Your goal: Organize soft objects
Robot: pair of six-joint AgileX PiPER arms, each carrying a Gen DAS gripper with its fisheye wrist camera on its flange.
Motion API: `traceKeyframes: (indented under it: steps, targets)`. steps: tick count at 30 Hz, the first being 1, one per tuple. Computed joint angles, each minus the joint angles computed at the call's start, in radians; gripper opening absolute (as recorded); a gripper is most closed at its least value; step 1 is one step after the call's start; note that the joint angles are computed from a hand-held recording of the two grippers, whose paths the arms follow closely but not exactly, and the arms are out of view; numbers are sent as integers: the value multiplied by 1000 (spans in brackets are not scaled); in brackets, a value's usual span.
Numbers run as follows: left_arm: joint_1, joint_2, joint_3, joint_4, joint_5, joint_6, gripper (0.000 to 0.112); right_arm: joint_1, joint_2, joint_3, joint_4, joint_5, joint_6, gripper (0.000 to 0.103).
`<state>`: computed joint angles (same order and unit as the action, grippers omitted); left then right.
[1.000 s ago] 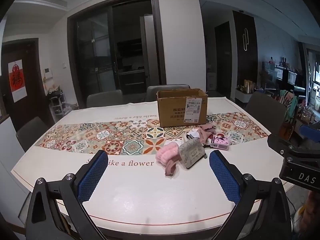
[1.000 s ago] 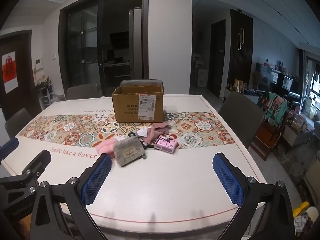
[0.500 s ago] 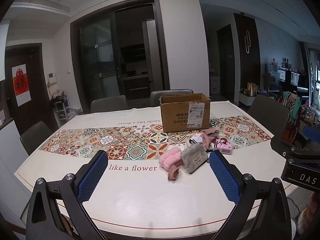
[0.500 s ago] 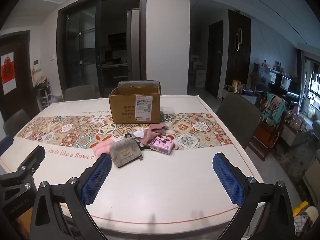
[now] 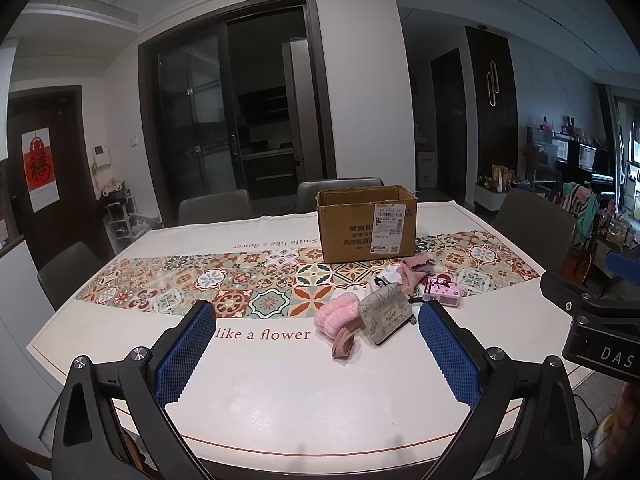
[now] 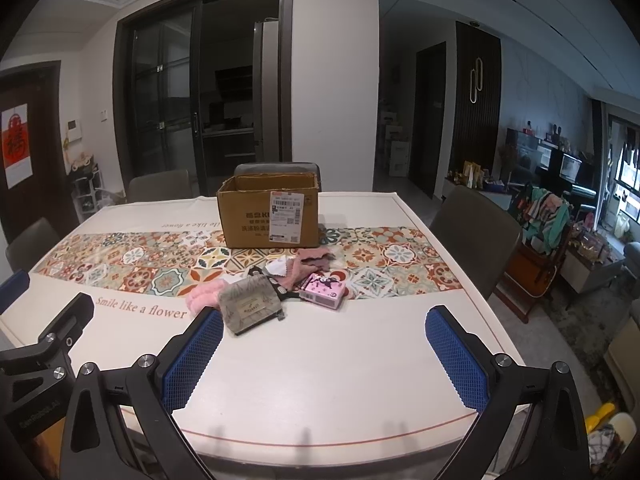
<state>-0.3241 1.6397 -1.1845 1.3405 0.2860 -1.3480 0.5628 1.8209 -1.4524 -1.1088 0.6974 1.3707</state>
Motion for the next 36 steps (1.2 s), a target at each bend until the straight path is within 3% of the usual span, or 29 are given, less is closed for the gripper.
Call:
traceKeyframes:
  steps: [36]
  targets:
    - [6,-8,12,-18,-18,21,103,4,-5,10,-11,1,7,103]
